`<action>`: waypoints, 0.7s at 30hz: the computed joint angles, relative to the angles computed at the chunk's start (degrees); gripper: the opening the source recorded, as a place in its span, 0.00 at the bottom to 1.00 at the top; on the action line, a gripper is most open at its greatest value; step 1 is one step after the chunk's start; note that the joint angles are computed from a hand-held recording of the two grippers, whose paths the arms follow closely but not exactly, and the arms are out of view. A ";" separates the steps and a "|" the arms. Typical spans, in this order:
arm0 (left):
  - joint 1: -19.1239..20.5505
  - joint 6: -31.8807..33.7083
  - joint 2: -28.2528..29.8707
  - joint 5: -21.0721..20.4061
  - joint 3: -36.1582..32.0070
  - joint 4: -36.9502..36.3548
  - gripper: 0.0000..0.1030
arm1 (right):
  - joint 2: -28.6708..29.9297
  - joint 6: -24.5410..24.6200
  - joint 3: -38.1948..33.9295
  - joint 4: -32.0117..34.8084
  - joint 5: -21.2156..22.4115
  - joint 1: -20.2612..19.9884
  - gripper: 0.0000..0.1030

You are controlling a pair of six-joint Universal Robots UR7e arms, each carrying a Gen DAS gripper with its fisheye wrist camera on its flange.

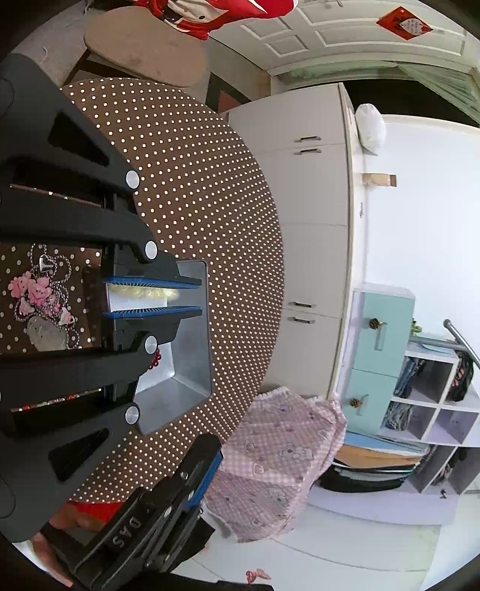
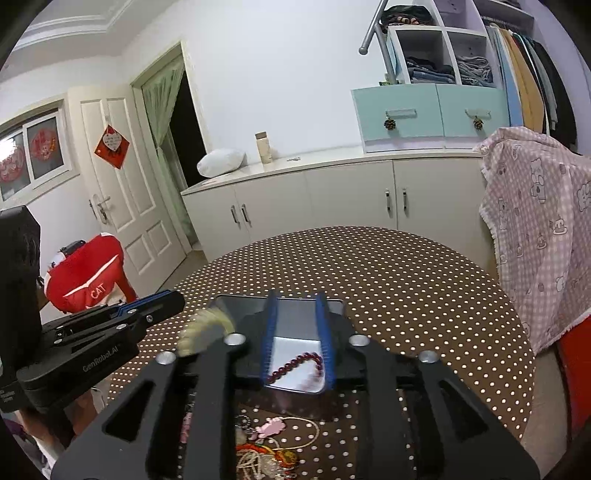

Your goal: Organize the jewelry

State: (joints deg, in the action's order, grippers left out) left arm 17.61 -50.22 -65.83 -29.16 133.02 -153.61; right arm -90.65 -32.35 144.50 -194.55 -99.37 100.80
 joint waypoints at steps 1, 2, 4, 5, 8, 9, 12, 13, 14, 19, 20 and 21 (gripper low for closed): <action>0.39 0.01 0.08 -0.41 -0.46 0.58 0.10 | 0.22 -0.04 -0.05 -0.46 -0.38 0.03 0.36; 0.65 -0.38 0.02 -0.78 -0.71 1.47 0.10 | 0.30 -0.17 -0.05 -0.75 -0.63 0.01 0.40; 0.86 -1.51 -0.20 -1.08 -0.75 3.14 0.10 | 0.18 -0.35 0.11 -0.76 -0.71 -0.21 0.41; 0.93 -1.80 -0.07 -1.21 -0.91 3.53 0.10 | 0.08 -0.36 0.08 -0.51 -0.63 -0.40 0.41; 1.02 -2.56 -0.57 -1.75 -0.60 4.32 0.10 | 0.02 -0.29 -0.12 0.07 -1.06 -0.50 0.42; 0.97 -2.91 -0.78 -1.81 -0.55 4.91 0.10 | 0.04 -0.26 0.00 0.01 -1.36 -0.44 0.42; 0.97 -3.68 -1.22 -2.27 -0.88 6.77 0.21 | -0.03 -0.14 0.10 0.15 -1.77 -0.35 0.44; 0.93 -3.79 -1.31 -2.44 -0.90 6.92 0.54 | -0.06 -0.13 -0.04 0.36 -1.80 -0.32 0.44; 0.68 -3.65 -1.46 -2.19 -0.46 5.94 0.70 | -0.13 -0.15 0.04 0.33 -1.87 -0.27 0.46; -1.20 -4.36 -2.17 0.65 1.07 5.37 0.74 | -0.58 -0.42 0.63 0.04 -2.00 -0.23 0.50; -1.28 -4.83 -2.36 0.66 1.02 6.12 0.74 | -0.70 -0.43 0.75 0.03 -2.02 -0.19 0.50; -1.32 -5.41 -2.55 0.70 0.91 7.08 0.74 | -0.71 -0.46 0.70 0.10 -1.95 -0.23 0.51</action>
